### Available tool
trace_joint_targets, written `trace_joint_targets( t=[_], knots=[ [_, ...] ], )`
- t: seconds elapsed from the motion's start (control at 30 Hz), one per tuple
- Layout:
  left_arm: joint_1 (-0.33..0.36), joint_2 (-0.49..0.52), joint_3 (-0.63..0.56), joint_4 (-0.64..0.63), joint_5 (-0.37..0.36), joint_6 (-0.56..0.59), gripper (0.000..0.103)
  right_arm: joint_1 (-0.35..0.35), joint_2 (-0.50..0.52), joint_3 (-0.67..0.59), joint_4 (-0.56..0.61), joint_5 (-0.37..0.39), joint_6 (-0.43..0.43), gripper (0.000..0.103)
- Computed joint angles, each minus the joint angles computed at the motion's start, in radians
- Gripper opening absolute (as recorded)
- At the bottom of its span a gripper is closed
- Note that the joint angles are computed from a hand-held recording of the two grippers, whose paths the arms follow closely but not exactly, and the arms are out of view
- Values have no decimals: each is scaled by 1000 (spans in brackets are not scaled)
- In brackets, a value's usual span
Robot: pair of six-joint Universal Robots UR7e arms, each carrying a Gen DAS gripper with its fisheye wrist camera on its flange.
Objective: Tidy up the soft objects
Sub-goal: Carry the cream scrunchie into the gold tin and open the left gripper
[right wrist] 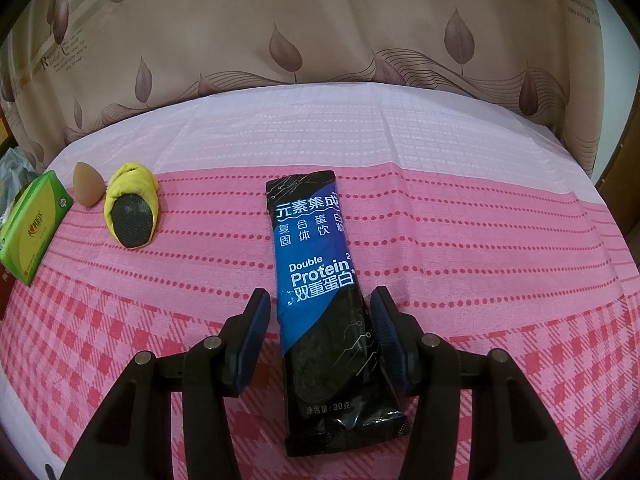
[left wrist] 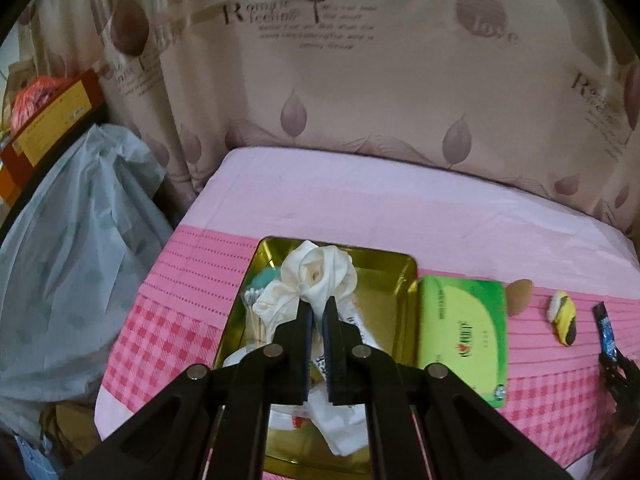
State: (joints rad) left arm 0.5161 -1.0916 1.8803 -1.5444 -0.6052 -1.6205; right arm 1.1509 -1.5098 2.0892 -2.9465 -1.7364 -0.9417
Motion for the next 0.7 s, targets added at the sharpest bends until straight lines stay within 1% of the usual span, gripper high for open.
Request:
trace_joint_targets(
  t=[0.23,0.4,0.43,0.53,0.6,0.67,0.7],
  knots=[
    [39,-1,27,-48,3,13,5,0,0,-1,-2,-3,-5,51],
    [60,5,61,-153,1,81,5,2,0,5,-13,-9,-8,51],
    [65,5,68,-179,-2,97,8,2,0,6,-15,-10,-8,51],
    [73,6,79,-205,0,107,8,2,1,6,-16,-10,-10,51],
    [70,-3,100,-255,6,126,16,2,2,7,-18,-11,-10,51],
    [66,-11,114,-275,10,120,38,4,3,8,-22,-13,-10,51],
    [63,-14,117,-282,13,123,41,4,3,9,-23,-14,-11,51]
  ],
)
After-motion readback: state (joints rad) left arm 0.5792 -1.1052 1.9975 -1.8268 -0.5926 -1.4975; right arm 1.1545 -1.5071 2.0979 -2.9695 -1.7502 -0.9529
